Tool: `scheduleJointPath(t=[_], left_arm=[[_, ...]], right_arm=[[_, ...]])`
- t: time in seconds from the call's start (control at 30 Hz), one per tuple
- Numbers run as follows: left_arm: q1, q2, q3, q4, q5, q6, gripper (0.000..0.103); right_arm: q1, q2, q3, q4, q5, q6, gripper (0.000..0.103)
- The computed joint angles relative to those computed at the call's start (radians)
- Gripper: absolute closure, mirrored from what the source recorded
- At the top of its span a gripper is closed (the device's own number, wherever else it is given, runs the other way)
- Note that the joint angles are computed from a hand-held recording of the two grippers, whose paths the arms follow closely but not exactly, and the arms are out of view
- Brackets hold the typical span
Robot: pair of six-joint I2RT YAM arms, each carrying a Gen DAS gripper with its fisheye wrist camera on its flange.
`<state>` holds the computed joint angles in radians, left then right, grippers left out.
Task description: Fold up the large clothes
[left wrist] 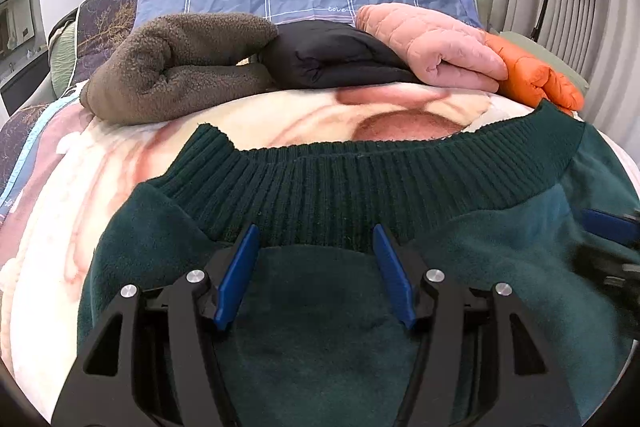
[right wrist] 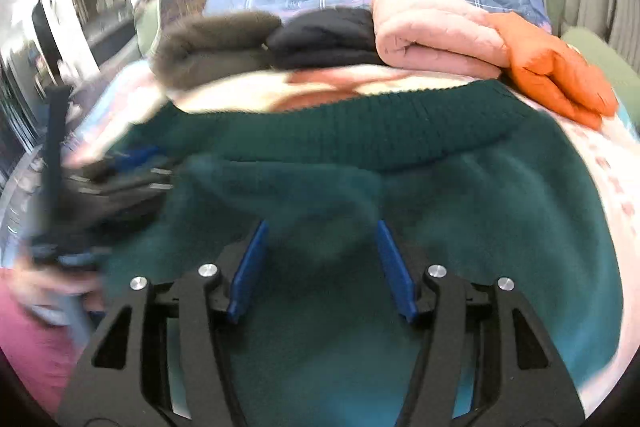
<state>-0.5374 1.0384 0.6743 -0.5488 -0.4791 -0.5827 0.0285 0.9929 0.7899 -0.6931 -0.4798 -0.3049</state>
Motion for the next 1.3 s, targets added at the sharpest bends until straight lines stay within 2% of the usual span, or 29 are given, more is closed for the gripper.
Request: scheduleJointPath(t=[0.07,0.13,0.23,0.33,0.43,0.5,0.57,0.6,0.67,0.73,0.8,0.87,0.93,1.03,1.13,1.17,1.2,1.23,1.27,1.3], left_arm=[[-0.005,0.004,0.002,-0.001,-0.005,-0.004,0.043],[-0.004,0.001,0.001,0.000,-0.005,-0.001,0.043],[-0.019,-0.002,-0.004,0.003,-0.021,-0.003,0.042],[-0.035,0.001,0.002,-0.011,-0.040,-0.011,0.042],[-0.030,-0.010,0.000,-0.013,-0.030,-0.009,0.042],[-0.034,-0.017,-0.004,-0.013,-0.036,-0.013,0.042],[-0.032,-0.018,-0.004,-0.013,-0.034,-0.013,0.042],[-0.033,-0.018,-0.005,-0.013,-0.035,-0.013,0.042],[-0.033,-0.020,-0.006,-0.012,-0.034,-0.013,0.042],[-0.043,-0.019,-0.008,-0.011,-0.047,-0.013,0.042],[-0.050,-0.016,-0.006,-0.015,-0.059,-0.016,0.042],[-0.041,-0.018,-0.008,-0.010,-0.047,-0.012,0.042],[-0.039,-0.022,-0.012,-0.005,-0.045,-0.010,0.042],[-0.043,-0.028,-0.019,0.002,-0.050,-0.012,0.042],[-0.038,-0.037,-0.025,0.005,-0.044,-0.006,0.042],[-0.036,-0.042,-0.029,0.007,-0.042,-0.005,0.042],[-0.035,-0.044,-0.030,0.009,-0.041,-0.004,0.042],[-0.035,-0.048,-0.033,0.009,-0.041,-0.003,0.042],[-0.034,-0.052,-0.035,0.011,-0.039,-0.003,0.042],[-0.027,-0.058,-0.040,0.019,-0.030,-0.003,0.042]], right_arm=[[-0.053,-0.141,-0.023,-0.087,-0.090,-0.069,0.046],[-0.015,-0.202,-0.078,-0.113,-0.012,-0.089,0.042],[0.000,-0.257,-0.242,0.019,0.028,-0.110,0.043],[0.005,-0.235,-0.185,-0.044,0.038,-0.092,0.042],[-0.059,-0.212,-0.125,-0.119,-0.025,-0.167,0.042],[-0.132,-0.255,-0.063,-0.210,-0.081,-0.188,0.041],[-0.193,-0.310,-0.052,-0.242,-0.153,-0.221,0.037],[-0.180,-0.323,-0.063,-0.245,-0.128,-0.233,0.034],[-0.084,-0.275,-0.133,-0.207,0.004,-0.215,0.031],[-0.101,-0.328,-0.192,-0.169,-0.008,-0.233,0.031],[-0.105,-0.330,-0.138,-0.235,-0.010,-0.245,0.031],[-0.173,-0.265,-0.037,-0.323,-0.098,-0.280,0.031],[-0.202,-0.219,0.036,-0.337,-0.158,-0.274,0.031],[-0.120,-0.164,0.100,-0.190,-0.110,-0.125,0.031],[-0.023,-0.042,0.129,-0.057,-0.065,0.003,0.031],[0.017,0.002,0.120,-0.016,-0.026,0.033,0.031],[0.072,0.065,0.110,0.029,0.057,0.059,0.032],[0.128,0.153,0.103,0.062,0.163,0.075,0.030],[0.158,0.227,0.045,0.153,0.237,0.093,0.026],[0.138,0.250,0.019,0.204,0.193,0.051,0.025]])
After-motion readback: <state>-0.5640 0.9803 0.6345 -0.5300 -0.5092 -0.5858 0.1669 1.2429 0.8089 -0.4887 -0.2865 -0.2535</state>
